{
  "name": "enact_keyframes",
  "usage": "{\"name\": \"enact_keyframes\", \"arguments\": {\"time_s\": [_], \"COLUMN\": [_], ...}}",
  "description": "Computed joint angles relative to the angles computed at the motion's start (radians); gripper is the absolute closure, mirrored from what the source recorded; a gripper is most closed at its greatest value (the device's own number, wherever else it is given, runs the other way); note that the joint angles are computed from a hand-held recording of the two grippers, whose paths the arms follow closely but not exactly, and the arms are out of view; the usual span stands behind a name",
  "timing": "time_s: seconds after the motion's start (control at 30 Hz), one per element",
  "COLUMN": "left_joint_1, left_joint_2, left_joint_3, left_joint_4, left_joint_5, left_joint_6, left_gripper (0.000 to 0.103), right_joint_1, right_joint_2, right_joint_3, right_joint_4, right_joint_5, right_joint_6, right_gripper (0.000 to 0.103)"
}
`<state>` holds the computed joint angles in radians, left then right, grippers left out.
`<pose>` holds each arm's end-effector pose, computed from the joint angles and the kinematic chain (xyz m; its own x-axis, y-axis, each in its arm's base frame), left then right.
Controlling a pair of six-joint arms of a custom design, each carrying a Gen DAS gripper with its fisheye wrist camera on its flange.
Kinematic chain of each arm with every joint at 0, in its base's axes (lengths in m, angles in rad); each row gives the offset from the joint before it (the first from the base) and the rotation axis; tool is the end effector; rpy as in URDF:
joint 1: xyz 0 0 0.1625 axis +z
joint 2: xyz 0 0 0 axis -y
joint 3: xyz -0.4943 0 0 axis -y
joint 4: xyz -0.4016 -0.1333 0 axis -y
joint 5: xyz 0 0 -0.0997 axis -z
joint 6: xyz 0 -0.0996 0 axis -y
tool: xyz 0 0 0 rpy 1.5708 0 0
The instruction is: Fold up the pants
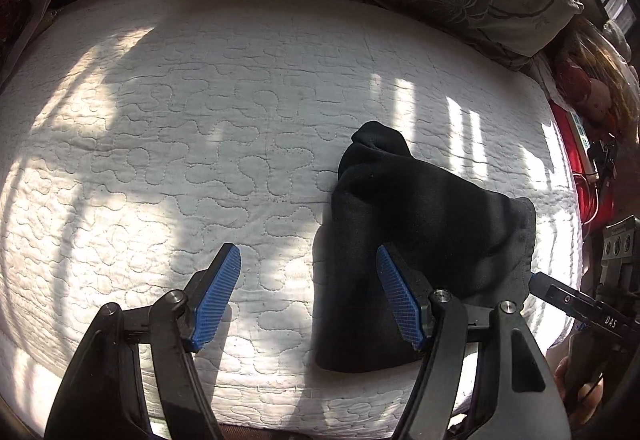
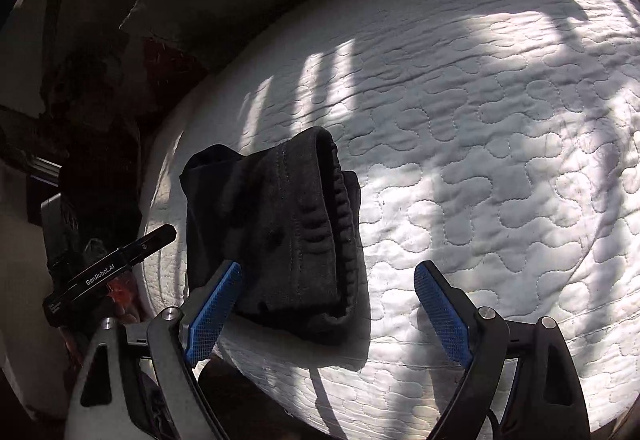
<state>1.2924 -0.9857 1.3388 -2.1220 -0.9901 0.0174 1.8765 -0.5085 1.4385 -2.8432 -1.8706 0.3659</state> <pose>-0.0292 -0.7862 0.3737 -0.8287 0.1423 -0.5412 0.2839 0.9404 -0.1874 0.3392 -0.7295 0.0251 -0.9801 0.1412 0.1396 0.0719 0.9079 -0.4131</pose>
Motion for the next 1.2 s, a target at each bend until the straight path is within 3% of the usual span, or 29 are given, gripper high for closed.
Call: {"name": "enact_keyframes", "arguments": {"time_s": [0.13, 0.33, 0.53, 0.7, 0.8, 0.97, 1.07, 1.2], "left_joint_1": [0.014, 0.019, 0.018, 0.051, 0.052, 0.062, 0.066, 0.080], "left_joint_2": [0.018, 0.040, 0.002, 0.044, 0.056, 0.062, 0.059, 0.061], "left_joint_3": [-0.031, -0.051, -0.016, -0.091, -0.087, -0.102, -0.103, -0.120], "left_joint_4": [0.045, 0.069, -0.059, 0.111, 0.109, 0.111, 0.119, 0.174], "left_joint_5": [-0.048, -0.039, -0.013, -0.110, -0.125, -0.168, -0.189, -0.284], "left_joint_6": [-0.032, -0.035, 0.054, 0.010, 0.010, -0.002, -0.005, -0.010], "left_gripper": [0.033, 0.033, 0.031, 0.030, 0.029, 0.024, 0.021, 0.015], "right_joint_1": [-0.021, -0.047, -0.053, -0.052, -0.038, -0.039, -0.042, -0.059], "right_joint_2": [0.020, 0.036, 0.046, 0.066, 0.077, 0.076, 0.067, 0.070], "right_joint_3": [-0.021, -0.028, -0.048, -0.056, -0.068, -0.048, -0.014, -0.007], "right_joint_4": [0.004, -0.028, 0.016, -0.003, 0.019, -0.013, -0.057, -0.111], "right_joint_5": [0.062, 0.170, 0.207, 0.222, 0.186, 0.206, 0.220, 0.276], "right_joint_6": [-0.006, -0.037, -0.075, -0.091, -0.141, -0.205, -0.174, -0.102], "right_gripper": [0.013, 0.011, 0.011, 0.000, 0.000, 0.000, 0.000, 0.002]}}
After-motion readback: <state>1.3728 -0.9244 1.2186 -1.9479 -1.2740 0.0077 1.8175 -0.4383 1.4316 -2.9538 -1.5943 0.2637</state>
